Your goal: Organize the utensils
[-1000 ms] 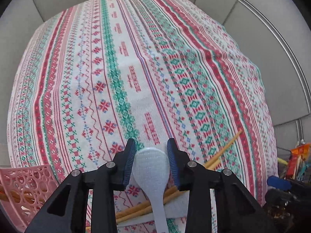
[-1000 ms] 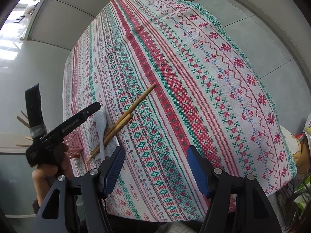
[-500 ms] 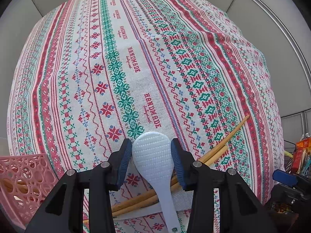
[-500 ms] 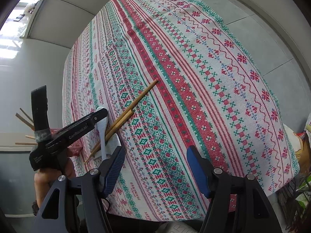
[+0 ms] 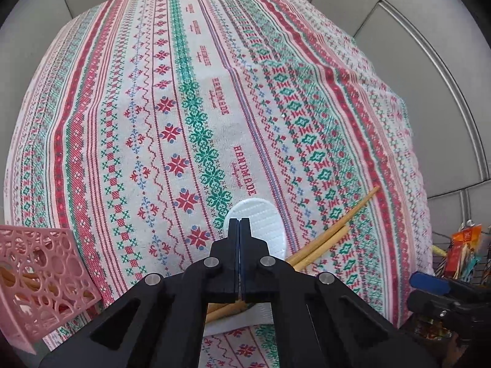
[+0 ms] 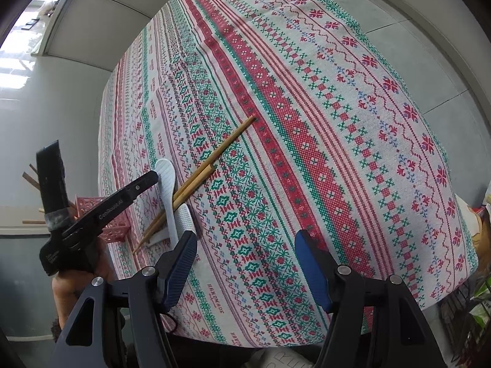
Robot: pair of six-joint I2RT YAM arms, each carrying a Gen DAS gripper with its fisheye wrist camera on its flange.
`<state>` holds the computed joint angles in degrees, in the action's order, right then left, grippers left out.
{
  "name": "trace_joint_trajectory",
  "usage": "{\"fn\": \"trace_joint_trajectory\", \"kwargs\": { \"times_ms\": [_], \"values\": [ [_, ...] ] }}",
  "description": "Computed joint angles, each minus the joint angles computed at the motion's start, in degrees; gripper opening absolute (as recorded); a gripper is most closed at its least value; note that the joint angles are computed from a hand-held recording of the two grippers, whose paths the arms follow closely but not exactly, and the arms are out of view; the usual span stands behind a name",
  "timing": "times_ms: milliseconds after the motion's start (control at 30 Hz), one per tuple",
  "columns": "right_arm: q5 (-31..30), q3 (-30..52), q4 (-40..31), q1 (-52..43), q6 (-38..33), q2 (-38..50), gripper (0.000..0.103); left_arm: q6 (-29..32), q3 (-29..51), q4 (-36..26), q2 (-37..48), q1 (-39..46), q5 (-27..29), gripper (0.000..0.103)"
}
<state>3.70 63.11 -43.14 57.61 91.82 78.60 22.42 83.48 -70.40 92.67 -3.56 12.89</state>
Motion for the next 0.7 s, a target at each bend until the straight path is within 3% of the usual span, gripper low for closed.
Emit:
{"fn": "trace_joint_trajectory", "kwargs": {
  "times_ms": [133, 167, 200, 267, 467, 700],
  "values": [
    [-0.2, 0.2, -0.2, 0.0, -0.3, 0.4, 0.067, -1.5, 3.6, -5.9, 2.0, 1.5, 0.6, 0.007],
    [-0.2, 0.1, 0.0, 0.1, 0.0, 0.6, 0.067, -2.4, 3.3, -6.0, 2.0, 1.3, 0.1, 0.021],
    [-0.3, -0.1, 0.3, 0.0, 0.2, 0.6, 0.067, -3.7, 2.7, -4.9, 2.0, 0.2, -0.8, 0.041],
    [-0.1, -0.6, 0.7, 0.3, 1.0, 0.4, 0.067, -6.1, 0.9, -2.2, 1.4, -1.6, -3.2, 0.053],
    [0.6, -1.2, 0.2, 0.8, 1.3, -0.9, 0.067, -12.4, -1.3, 2.4, 1.0, -7.7, -9.0, 0.054],
    [0.6, -1.9, -0.2, 0.9, 1.7, -2.2, 0.067, -17.7, -0.9, 2.5, 1.8, -11.2, -12.6, 0.054]
  ]
}}
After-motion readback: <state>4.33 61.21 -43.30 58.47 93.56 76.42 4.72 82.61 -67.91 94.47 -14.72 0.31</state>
